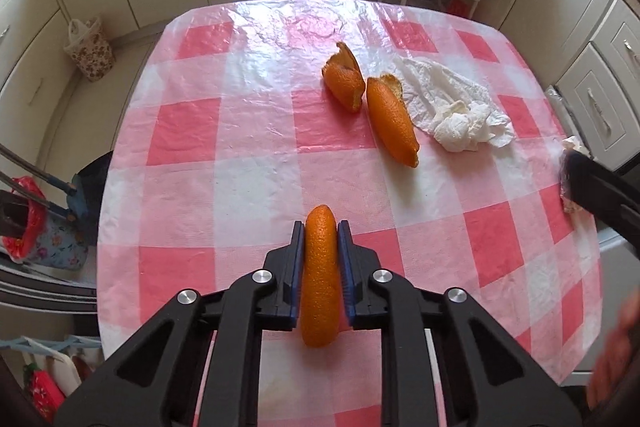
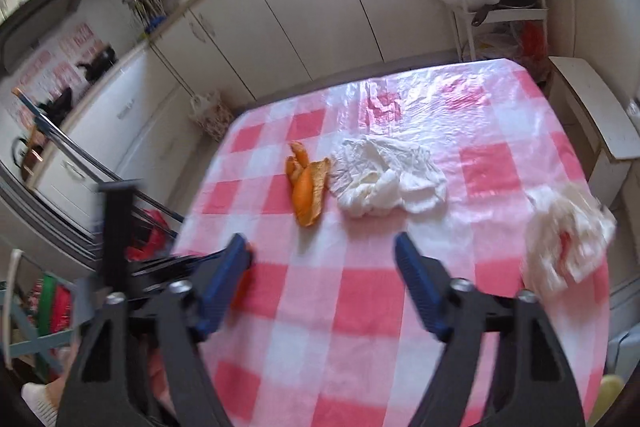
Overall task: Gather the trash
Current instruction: 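Grasp an orange peel with the left tool and lower the right tool to the tissue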
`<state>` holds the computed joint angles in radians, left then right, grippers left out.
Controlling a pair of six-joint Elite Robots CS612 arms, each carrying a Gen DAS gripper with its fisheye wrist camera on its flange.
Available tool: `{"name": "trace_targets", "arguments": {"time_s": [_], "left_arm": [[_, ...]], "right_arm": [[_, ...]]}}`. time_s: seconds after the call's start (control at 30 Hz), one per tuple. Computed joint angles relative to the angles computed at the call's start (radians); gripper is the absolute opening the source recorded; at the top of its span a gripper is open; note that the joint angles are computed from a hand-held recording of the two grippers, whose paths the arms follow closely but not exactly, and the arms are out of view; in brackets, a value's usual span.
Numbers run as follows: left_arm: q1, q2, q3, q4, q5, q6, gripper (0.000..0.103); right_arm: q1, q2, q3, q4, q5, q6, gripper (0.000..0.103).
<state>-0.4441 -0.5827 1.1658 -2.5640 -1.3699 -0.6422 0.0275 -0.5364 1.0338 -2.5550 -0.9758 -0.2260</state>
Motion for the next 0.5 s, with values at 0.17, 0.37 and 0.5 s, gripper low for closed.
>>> {"name": "trace_targets", "arguments": {"time_s": [0.17,0.37,0.5], "left_arm": [[0.006,-0.041,0.067,-0.079,-0.009,0.022,0.014],[0.012,-0.059,0.093,-0.119,-0.026,0.017,0.014],[0.010,-0.065,0.103,-0.143,-0.026,0.019,0.014]], "right_arm": [[0.040,0.075,-0.116,0.039,-0.137,-0.024,0.058],[0.048,0.100,-0.155,0.090,-0.214,-0.071,0.017],[0.037,0.079,-0.112,0.045,-0.185,-0.066,0.005]]}}
